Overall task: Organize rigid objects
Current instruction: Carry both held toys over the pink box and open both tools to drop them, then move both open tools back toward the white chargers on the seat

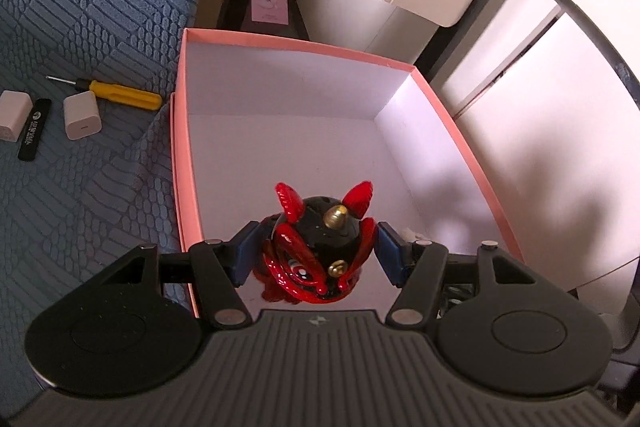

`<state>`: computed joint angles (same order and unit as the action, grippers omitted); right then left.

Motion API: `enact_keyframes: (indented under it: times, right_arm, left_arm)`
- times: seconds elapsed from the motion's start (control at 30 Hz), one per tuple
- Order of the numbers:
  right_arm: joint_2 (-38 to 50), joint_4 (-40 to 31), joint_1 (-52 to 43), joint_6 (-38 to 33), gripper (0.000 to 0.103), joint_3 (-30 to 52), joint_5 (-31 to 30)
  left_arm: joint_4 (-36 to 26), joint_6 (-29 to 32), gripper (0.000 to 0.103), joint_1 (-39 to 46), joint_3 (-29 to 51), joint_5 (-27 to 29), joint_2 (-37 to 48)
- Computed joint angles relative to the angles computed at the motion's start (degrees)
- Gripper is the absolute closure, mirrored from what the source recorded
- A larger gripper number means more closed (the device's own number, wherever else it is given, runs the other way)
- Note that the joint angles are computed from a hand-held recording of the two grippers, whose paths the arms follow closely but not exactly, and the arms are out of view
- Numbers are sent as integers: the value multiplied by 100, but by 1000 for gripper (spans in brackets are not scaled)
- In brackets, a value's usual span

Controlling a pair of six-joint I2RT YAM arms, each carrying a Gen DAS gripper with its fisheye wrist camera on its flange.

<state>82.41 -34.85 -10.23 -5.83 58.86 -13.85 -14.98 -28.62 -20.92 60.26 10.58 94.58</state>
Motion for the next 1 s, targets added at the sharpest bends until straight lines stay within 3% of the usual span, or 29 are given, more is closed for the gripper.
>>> enact_keyframes:
  times: [0.13,0.2,0.23,0.57,0.8,1.0]
  right_arm:
    - [-65,-66,-48,-64,58,15,-71]
    - [-157,-72,-65,-99,38,-9,-99]
    - [-242,-69,-72,-111,36,-41,-107]
    - [-1185,-289,-35,-186,36,-220,-275]
    - [-2064,-326,178,-115,36,-384,-507]
    - [-2781,-464,567,14,36,-443,-351]
  left_arm:
    - [68,-27,30,29,-82,126,-161]
    - [43,-69,30,-49,-142,-117,-306]
    - [24,-69,30,-82,-179,-229,-390]
    - [-239,-211,30,-204,-845,-793,-1874]
    - [-792,-217,30,-150,-1171,-1105,-3154]
    - [-1428,-91,30,-113,-1318,-1495,-4284]
